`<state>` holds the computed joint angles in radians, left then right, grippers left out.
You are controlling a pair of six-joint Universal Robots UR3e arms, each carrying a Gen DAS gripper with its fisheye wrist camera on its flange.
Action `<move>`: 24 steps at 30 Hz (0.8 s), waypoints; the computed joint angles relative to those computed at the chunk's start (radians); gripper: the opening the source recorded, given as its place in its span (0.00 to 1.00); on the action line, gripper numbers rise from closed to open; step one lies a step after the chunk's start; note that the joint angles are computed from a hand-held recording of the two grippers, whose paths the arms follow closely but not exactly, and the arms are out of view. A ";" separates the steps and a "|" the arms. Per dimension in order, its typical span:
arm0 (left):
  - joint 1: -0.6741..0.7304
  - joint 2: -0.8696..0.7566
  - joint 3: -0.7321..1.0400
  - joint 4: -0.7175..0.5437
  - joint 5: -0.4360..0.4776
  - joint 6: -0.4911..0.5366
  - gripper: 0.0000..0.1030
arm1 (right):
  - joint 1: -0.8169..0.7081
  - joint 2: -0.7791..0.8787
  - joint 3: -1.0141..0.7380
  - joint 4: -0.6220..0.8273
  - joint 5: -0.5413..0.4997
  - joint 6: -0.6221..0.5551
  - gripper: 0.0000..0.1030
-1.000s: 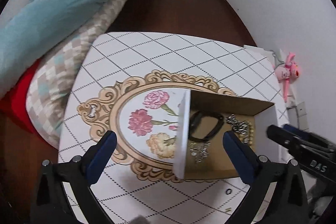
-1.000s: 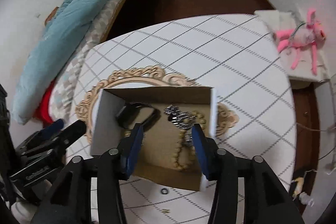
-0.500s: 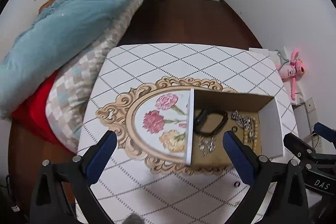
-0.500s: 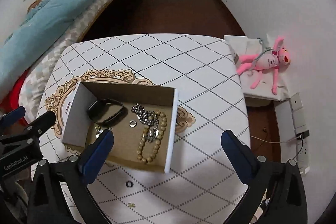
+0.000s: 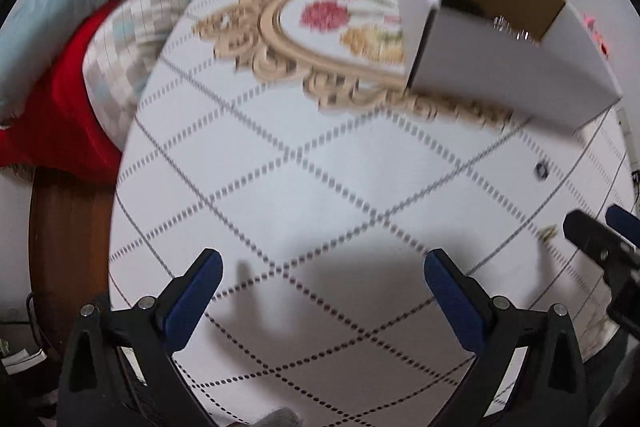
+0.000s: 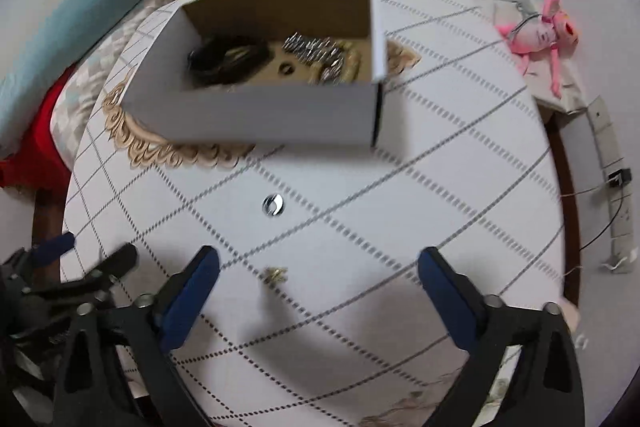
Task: Organize jewelry
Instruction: 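Lift both open grippers away from the box toward the remaining pieces, then grasp the small gold piece with the right gripper while the left gripper grasps the black ring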
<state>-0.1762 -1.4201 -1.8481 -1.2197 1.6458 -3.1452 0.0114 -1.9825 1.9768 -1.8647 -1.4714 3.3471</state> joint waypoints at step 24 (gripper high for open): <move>0.042 0.064 -0.163 0.158 -0.086 0.001 1.00 | 0.180 0.035 0.088 -0.171 -0.139 0.103 0.11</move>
